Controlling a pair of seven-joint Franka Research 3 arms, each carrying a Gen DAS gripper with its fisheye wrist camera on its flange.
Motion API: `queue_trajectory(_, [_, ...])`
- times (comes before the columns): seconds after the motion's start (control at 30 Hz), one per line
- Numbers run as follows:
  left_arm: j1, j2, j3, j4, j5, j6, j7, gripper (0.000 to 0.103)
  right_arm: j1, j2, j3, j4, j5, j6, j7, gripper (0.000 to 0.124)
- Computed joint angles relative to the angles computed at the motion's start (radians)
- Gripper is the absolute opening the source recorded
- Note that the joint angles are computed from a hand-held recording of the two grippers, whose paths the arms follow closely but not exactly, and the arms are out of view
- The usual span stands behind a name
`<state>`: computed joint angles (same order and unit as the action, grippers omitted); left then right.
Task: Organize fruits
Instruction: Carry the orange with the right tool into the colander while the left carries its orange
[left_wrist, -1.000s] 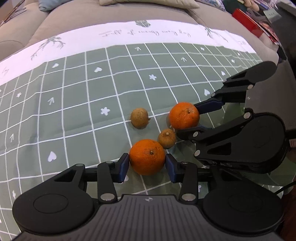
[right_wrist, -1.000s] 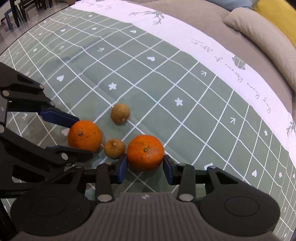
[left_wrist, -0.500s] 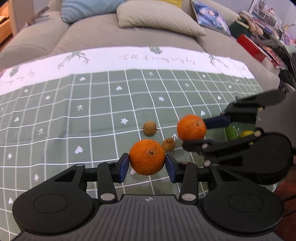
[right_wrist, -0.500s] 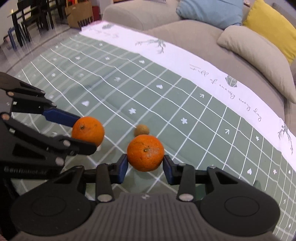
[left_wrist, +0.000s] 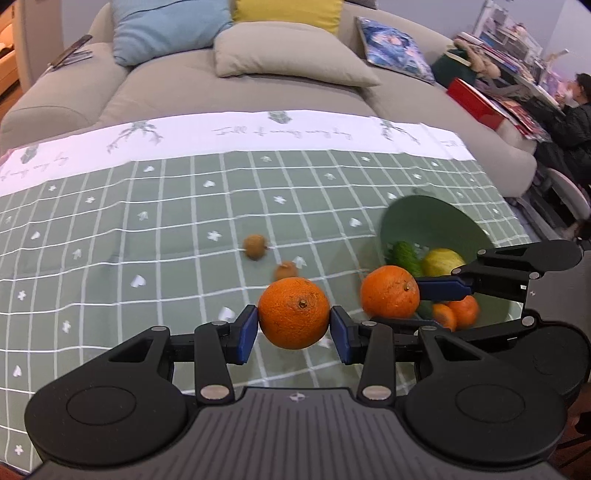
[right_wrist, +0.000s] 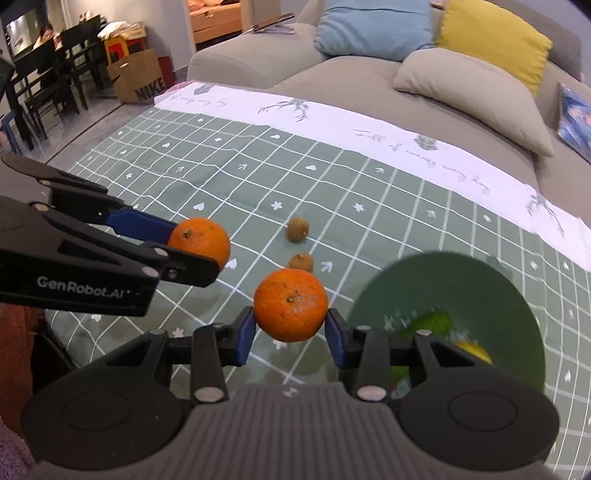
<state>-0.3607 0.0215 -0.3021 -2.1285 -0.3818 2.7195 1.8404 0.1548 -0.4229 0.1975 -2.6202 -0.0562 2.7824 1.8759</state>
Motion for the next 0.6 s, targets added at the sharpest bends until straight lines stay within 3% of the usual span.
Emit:
queue_trajectory(0.23, [-0.029,-0.018,-0.012,-0.001,-0.012,-0.005,0.024,0.047,-0.05,-0.169,0.049,-0.112,-0.046,-0.026,0.089,0.037])
queue_trajectory(0.6, [-0.059,0.035,-0.04,0.082,-0.032,-0.049,0.047,0.047,-0.112,-0.336,0.045,-0.228,-0.025,-0.037,0.132,0.037])
